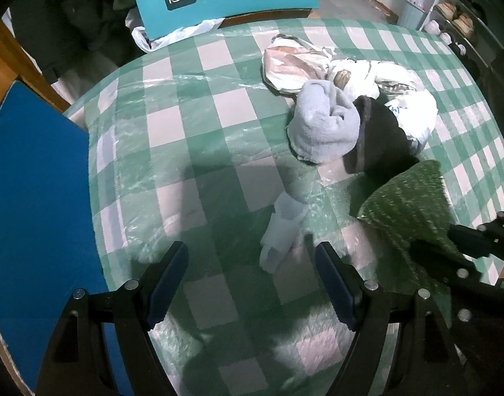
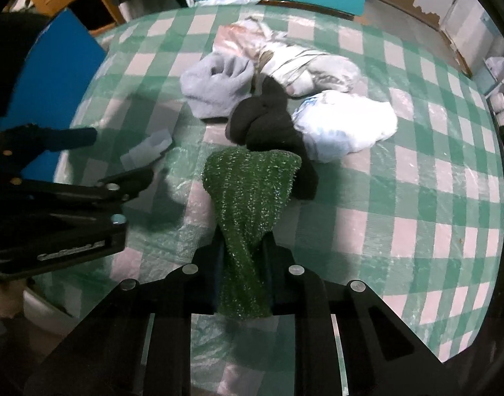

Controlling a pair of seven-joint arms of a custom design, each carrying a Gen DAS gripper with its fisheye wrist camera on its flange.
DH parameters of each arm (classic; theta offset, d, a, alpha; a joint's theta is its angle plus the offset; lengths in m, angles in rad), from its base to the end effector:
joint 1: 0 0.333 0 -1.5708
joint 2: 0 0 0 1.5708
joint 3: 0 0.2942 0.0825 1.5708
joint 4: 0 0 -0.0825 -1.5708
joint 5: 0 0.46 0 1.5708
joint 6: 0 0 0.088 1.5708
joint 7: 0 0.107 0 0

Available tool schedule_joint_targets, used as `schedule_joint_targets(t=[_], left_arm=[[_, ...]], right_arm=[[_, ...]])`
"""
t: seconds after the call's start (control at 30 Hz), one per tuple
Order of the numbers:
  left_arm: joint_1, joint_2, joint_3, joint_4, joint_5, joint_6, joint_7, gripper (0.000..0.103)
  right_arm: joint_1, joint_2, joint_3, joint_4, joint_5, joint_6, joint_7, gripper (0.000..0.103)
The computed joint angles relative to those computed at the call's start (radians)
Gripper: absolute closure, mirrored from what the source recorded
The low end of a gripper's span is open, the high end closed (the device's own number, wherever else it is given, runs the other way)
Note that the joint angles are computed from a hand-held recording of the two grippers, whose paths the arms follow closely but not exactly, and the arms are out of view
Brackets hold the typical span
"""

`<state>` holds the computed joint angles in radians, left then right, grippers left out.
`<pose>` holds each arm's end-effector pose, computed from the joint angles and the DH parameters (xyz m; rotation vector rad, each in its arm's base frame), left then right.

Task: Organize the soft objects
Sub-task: 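Close the right tool on the green mesh scrubber and lift it, then close the left tool on the small white sock while the right tool holds the scrubber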

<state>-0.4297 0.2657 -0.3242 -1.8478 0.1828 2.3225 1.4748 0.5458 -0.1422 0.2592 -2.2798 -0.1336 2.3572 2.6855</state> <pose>0.5198 -0.4712 0.3511 -1.1954 2.7389 -0.2824 0.4046 0.4181 0.3707 -1.8113 2.2698 -0.1481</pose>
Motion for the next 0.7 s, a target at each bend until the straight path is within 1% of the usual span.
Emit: schedule_joint_targets(t=[0.13, 0.27, 0.3, 0.33, 0.4, 0.5, 0.57, 0.6, 0.67, 0.7], left_arm=[[-0.008, 0.027, 0.003, 0.023, 0.014, -0.005, -0.019, 0.023], [-0.016, 0.042, 0.004, 0.037, 0.033, 0.0, -0.032, 0.023], [-0.016, 0.044, 0.003, 0.04, 0.034, 0.0, -0.029, 0.023], [-0.016, 0.045, 0.002, 0.04, 0.035, 0.005, -0.027, 0.023], [-0.019, 0.047, 0.004, 0.038, 0.044, 0.014, -0.03, 0.023], [-0.027, 0.032, 0.006, 0.018, 0.071, 0.027, -0.039, 0.036], [-0.033, 0.021, 0.008, 0.006, 0.094, 0.033, -0.045, 0.051], [-0.032, 0.018, 0.006, 0.003, 0.096, 0.035, -0.042, 0.055], [-0.023, 0.006, -0.003, -0.011, 0.071, 0.046, -0.024, 0.076], [-0.015, 0.005, -0.009, -0.01, 0.042, 0.047, -0.005, 0.08]], right_arm=[[-0.006, -0.036, -0.002, -0.033, 0.007, 0.016, 0.013, 0.086], [-0.021, -0.085, -0.008, -0.088, 0.033, 0.038, -0.001, 0.086], [-0.009, -0.093, -0.021, -0.093, 0.03, 0.027, 0.006, 0.086], [-0.033, -0.065, -0.001, -0.072, 0.03, 0.042, 0.004, 0.086], [-0.036, -0.056, 0.0, -0.067, 0.026, 0.049, 0.01, 0.086], [-0.033, -0.081, 0.003, -0.086, 0.032, 0.049, 0.014, 0.086], [-0.035, -0.09, 0.004, -0.095, 0.033, 0.049, 0.015, 0.086], [-0.035, -0.099, 0.005, -0.102, 0.035, 0.049, 0.016, 0.086], [-0.038, -0.107, 0.008, -0.108, 0.034, 0.048, 0.02, 0.086], [-0.039, -0.111, 0.009, -0.111, 0.033, 0.048, 0.023, 0.086]])
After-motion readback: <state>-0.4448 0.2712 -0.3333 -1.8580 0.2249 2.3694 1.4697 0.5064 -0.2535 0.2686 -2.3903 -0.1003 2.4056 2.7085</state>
